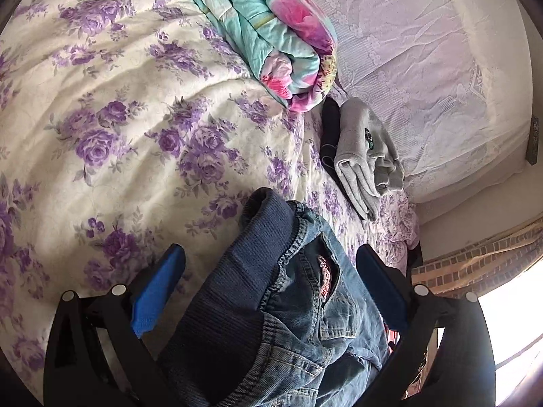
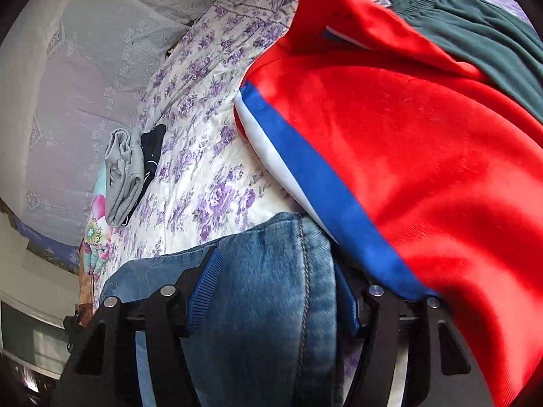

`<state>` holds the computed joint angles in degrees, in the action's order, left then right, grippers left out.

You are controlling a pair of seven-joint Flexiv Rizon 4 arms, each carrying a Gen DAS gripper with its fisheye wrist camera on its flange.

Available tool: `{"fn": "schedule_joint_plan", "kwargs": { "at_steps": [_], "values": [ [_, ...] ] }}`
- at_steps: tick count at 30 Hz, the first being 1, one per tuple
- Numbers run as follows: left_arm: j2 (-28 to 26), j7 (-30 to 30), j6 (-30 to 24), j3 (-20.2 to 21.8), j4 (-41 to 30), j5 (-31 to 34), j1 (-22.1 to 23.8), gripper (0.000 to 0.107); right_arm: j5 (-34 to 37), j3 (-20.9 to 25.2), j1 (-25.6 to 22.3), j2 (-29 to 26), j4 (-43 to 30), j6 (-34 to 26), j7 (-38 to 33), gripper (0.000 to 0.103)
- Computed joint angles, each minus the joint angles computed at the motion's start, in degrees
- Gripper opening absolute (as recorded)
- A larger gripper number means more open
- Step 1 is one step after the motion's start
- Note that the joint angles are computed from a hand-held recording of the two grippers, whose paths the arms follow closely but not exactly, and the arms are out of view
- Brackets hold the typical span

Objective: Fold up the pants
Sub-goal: 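Stretch the jeans out flat and open both tools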

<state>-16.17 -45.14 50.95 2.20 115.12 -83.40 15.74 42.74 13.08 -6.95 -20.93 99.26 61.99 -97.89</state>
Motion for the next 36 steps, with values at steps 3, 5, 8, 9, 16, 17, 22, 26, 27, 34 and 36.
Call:
{"fn": "schedule_joint_plan", "kwargs": {
  "at_steps": [3,5,8,9,16,17,22,26,27,34,36],
  "values": [
    [-0.7,-1.4,-0.8,0.4,-1.2,3.4,0.6,0.097,1.8,1.3,-1.0,-0.2,-0.2,0.8,-4.7,0.06],
    [-1.2,-1.7,-1.9,0.3,-1.8,5.3,1.3,0.096,3.1,1.5,-1.3,-0.6,-0.4,1.5,-6.4,0.047],
    [-2.3,-1.5,-4.6,0.0,-3.2,8.9,2.2,0.066,7.2,2.5,-3.2,-1.1,-0.9,1.3,-10.5,0.044],
    [-2.7,-1.5,-5.4,-0.1,-3.8,10.8,2.3,0.058,8.1,2.5,-3.3,-1.1,-1.0,1.5,-11.3,0.044],
    [-6.6,-5.9,-3.2,-1.9,-9.3,19.8,2.5,0.06,7.7,1.2,-1.9,-0.8,-0.8,1.2,-11.3,0.044],
    [-6.9,-6.3,-3.4,-2.3,-9.6,19.3,2.9,0.059,6.5,0.7,-1.3,-0.7,-0.7,1.1,-10.4,0.043],
    [-3.3,0.9,4.3,-4.0,-5.4,10.4,1.9,0.011,0.0,0.0,1.3,1.0,-0.9,2.4,-7.5,0.023],
    [1.0,10.3,6.1,-3.3,-3.3,-2.3,-0.1,0.01,-0.2,1.3,2.4,2.0,-4.9,6.0,-10.6,0.023],
    [1.7,11.7,8.4,-2.7,-3.4,-2.1,-1.5,0.011,-1.0,1.2,3.0,1.7,-6.1,6.4,-10.2,0.023],
    [2.5,14.6,17.7,-0.8,-6.0,-8.1,-5.0,0.011,-12.2,-0.8,8.2,-5.5,-12.8,9.1,-1.3,0.023],
    [-1.4,6.1,19.3,0.1,-8.1,-0.7,-4.1,0.012,-18.2,-4.2,11.5,-9.8,-14.4,9.5,5.0,0.023]
  ]
}}
